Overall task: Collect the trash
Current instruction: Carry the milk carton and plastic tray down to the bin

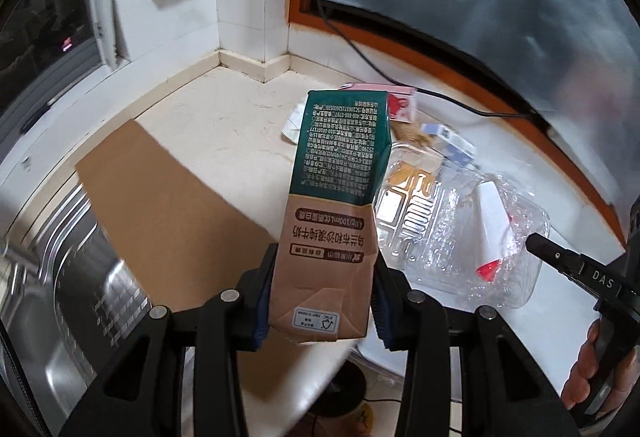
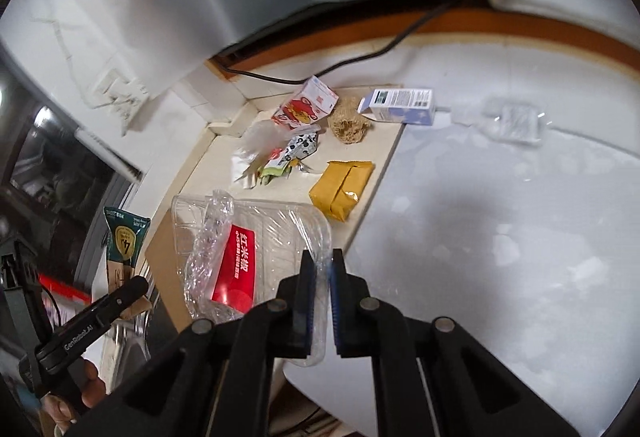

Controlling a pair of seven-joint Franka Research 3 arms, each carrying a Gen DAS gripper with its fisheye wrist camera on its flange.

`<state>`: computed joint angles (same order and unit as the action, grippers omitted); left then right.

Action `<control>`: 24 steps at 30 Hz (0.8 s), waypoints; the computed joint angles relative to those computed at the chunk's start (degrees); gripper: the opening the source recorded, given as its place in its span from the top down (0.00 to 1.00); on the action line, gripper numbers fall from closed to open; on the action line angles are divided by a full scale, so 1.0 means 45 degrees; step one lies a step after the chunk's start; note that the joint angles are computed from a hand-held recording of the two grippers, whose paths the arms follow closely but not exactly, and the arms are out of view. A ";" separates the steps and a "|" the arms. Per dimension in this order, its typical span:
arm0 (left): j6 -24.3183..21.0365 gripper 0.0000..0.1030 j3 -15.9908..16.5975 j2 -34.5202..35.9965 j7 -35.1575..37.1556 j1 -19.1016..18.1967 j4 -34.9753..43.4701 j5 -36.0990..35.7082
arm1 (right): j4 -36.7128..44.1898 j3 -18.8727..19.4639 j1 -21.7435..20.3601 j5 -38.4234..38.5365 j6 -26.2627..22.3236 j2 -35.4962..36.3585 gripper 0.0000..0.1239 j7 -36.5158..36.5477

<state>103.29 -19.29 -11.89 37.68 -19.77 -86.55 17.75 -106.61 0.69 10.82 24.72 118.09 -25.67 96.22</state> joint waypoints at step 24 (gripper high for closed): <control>-0.2410 0.62 -0.1691 -0.2826 -0.3989 -0.2981 -0.3634 -0.2289 | -0.4568 0.0638 -0.1042 -0.1615 -0.4683 -0.6445 0.95 -0.2505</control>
